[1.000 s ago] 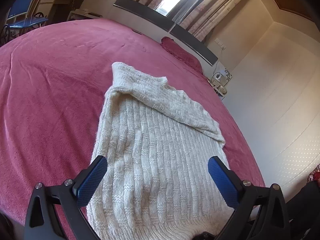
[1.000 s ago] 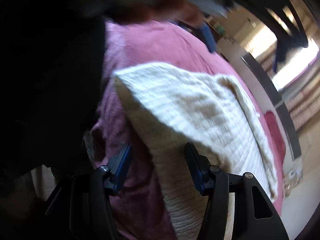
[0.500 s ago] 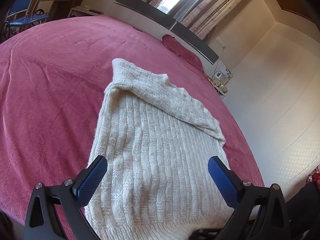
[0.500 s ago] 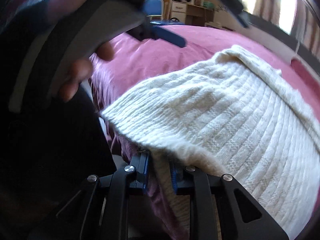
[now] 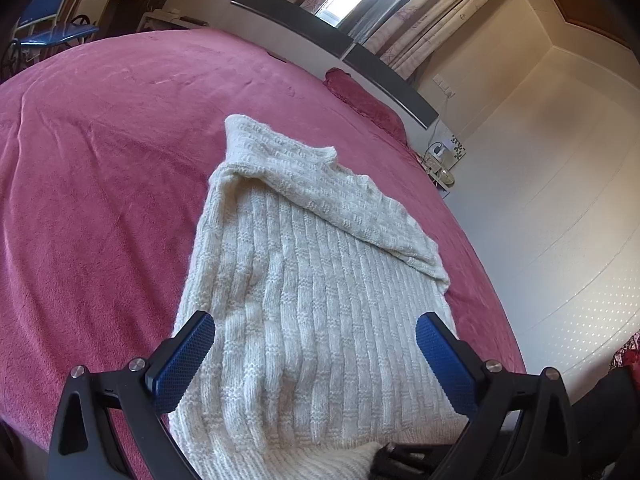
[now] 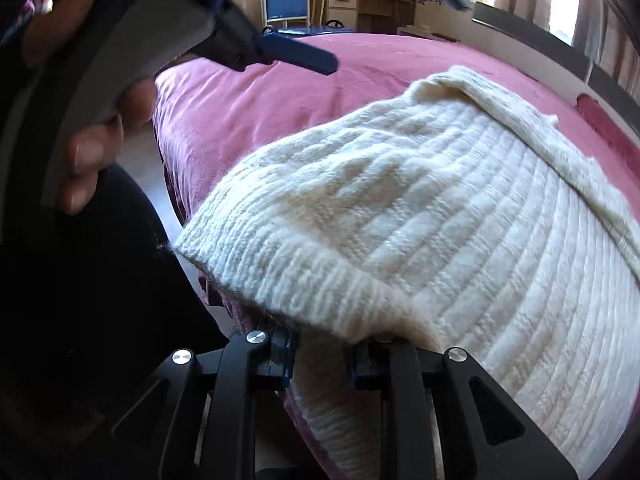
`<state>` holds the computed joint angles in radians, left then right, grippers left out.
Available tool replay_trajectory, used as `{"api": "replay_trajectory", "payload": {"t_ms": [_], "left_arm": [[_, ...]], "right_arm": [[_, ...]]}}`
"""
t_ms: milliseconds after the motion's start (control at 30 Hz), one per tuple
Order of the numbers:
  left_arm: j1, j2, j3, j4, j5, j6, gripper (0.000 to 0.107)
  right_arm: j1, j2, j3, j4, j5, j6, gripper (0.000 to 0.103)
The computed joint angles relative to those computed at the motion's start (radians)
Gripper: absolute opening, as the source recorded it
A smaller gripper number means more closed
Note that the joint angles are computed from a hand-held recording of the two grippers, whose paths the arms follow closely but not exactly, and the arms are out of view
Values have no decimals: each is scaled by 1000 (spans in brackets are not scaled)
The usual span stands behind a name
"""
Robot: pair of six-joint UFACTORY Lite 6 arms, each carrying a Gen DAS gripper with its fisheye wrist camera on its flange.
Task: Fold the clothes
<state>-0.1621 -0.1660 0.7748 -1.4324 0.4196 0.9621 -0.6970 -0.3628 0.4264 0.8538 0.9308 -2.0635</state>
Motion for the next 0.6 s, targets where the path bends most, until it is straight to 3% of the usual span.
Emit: {"api": "replay_trajectory", "payload": {"t_ms": [33, 267, 400, 600], "left_arm": [[1, -2, -2, -1, 1, 0, 103], [-2, 3, 0, -4, 0, -1, 103], [-7, 7, 4, -3, -5, -2, 103], [-17, 12, 12, 26, -13, -25, 103]], "right_arm": [[0, 22, 20, -14, 33, 39, 3], [-22, 199, 142, -123, 198, 200, 3], [-57, 401, 301, -148, 370, 317, 2], [-39, 406, 263, -211, 331, 308, 3]]}}
